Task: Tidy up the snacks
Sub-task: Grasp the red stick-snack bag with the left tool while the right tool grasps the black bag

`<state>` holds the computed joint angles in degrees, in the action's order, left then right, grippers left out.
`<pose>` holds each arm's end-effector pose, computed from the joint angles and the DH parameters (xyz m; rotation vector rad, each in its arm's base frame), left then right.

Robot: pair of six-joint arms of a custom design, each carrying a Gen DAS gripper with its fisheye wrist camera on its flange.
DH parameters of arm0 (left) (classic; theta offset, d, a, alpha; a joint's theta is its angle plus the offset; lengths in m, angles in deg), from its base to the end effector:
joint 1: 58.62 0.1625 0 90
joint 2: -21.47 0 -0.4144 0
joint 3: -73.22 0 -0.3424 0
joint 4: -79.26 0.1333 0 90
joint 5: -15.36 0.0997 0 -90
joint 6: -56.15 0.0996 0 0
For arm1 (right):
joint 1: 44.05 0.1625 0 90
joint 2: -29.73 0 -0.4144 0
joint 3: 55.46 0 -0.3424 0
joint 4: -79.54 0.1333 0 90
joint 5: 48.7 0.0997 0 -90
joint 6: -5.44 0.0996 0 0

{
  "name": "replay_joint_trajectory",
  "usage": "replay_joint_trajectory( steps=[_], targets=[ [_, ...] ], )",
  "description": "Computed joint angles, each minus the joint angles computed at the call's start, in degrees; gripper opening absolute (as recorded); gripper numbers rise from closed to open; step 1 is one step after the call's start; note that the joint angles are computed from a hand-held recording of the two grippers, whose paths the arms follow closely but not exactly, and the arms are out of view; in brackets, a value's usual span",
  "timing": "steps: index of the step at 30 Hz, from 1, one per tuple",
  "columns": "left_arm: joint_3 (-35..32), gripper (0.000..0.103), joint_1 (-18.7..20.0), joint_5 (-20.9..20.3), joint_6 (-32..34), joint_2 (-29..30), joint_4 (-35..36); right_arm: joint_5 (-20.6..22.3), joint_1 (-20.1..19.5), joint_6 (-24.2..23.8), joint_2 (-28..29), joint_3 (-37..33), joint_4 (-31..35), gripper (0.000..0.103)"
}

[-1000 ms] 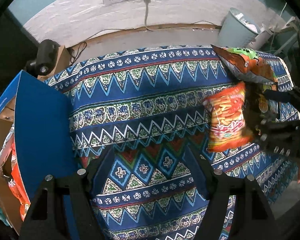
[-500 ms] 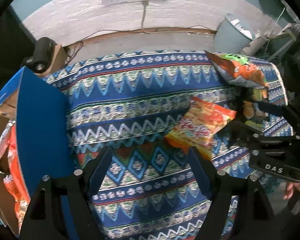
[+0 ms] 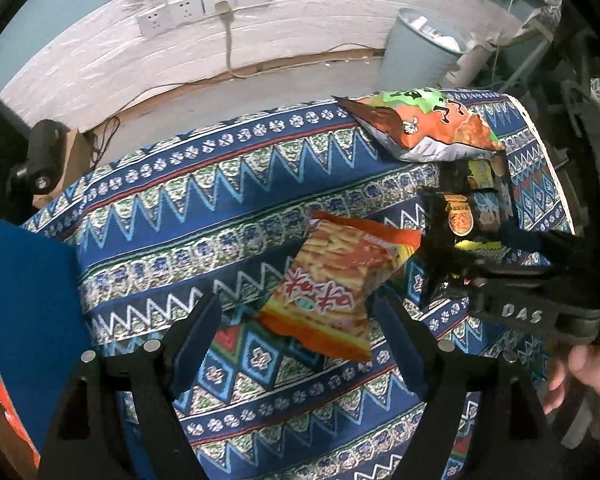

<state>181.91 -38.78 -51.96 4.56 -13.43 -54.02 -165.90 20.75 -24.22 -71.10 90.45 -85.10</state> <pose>-0.3882 -0.3226 -0.0590 0.5359 2.4345 -0.1057 -0.0459 -0.3037 0.2992 -0.0616 -2.4792 0.3037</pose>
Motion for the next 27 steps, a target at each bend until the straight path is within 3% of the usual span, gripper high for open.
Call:
replay_joint_trajectory(
  steps=[6,9,11,21,27],
  targets=[
    [-1.5,0.082,1.3,-0.7,1.0,2.2,-1.7,-2.0,-0.5,-0.8,4.8,-0.3,-1.7,0.081],
    [-2.5,0.082,1.7,-1.0,2.1,3.6,-1.6,-1.3,-2.0,-3.9,4.9,-0.1,-2.2,0.076],
    [-2.9,0.082,1.8,-0.9,2.8,4.5,-1.8,0.4,-3.3,-6.4,3.5,0.1,-1.3,0.064],
    [-1.4,0.082,2.3,-0.8,3.6,6.7,-5.3,3.4,-5.7,-13.7,-3.5,0.4,2.6,0.063],
    [1.1,0.06,1.9,-2.0,3.5,6.5,-9.5,1.6,-0.9,-9.8,-2.5,-2.3,6.2,0.063]
  ],
)
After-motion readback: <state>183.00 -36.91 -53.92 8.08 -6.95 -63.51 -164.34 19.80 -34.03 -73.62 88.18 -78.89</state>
